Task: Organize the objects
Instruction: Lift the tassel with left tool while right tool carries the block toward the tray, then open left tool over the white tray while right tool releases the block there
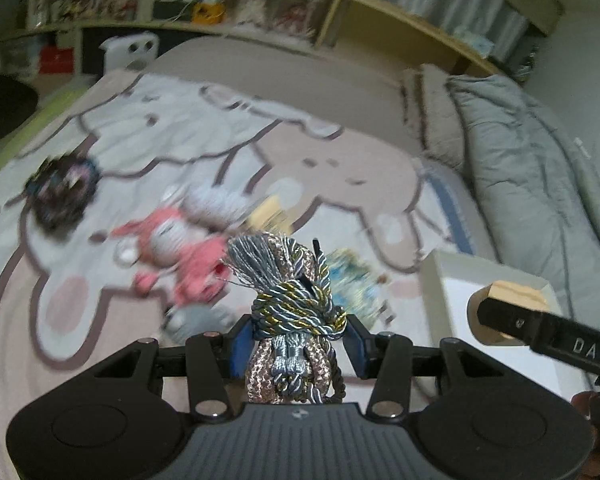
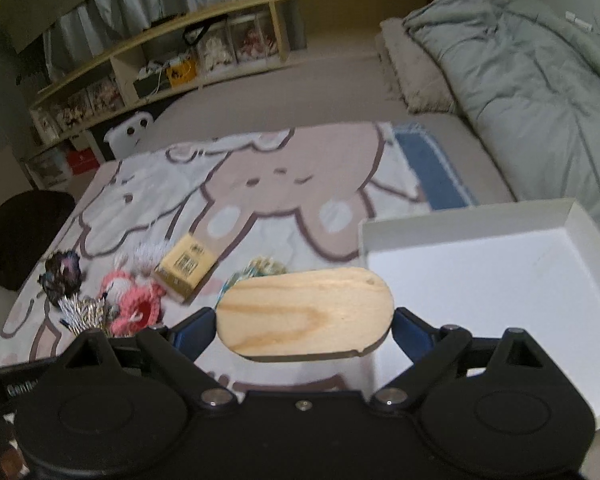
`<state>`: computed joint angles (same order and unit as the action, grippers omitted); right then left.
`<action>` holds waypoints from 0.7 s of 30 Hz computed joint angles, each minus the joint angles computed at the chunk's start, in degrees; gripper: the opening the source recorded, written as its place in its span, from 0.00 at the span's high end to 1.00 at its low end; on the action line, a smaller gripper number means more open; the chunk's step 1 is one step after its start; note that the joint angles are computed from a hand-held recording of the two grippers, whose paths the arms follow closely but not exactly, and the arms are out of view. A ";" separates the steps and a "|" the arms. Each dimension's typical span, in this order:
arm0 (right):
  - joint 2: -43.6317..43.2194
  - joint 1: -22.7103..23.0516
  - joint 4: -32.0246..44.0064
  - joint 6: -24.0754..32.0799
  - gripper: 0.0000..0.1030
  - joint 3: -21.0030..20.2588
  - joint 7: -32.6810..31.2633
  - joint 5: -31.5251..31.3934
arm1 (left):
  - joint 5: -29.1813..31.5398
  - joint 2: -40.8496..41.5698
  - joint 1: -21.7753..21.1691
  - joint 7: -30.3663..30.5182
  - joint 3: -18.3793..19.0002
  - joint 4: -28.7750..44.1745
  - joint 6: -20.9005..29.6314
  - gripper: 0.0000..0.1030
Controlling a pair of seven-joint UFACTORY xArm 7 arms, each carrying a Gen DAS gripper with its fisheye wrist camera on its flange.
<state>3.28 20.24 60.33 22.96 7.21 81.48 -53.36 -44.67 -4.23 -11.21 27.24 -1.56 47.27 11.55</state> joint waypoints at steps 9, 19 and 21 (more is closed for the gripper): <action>-5.86 -6.17 -5.07 -3.03 0.08 -0.92 -4.24 -1.00 | -6.17 5.70 -2.33 4.21 -4.39 8.97 -0.55 0.52; -5.94 -13.84 -6.80 -7.05 0.08 -2.25 -7.56 -2.72 | -6.31 17.16 -1.93 3.14 -12.85 20.76 -2.34 0.53; -5.04 -14.81 -6.74 -7.78 0.08 -2.94 -8.79 -2.27 | -4.31 20.21 -2.04 1.09 -14.20 23.21 -2.48 0.52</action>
<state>-1.75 5.43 53.59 15.18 4.28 72.69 -55.63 -48.98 15.99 -13.25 28.33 -15.77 70.48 9.07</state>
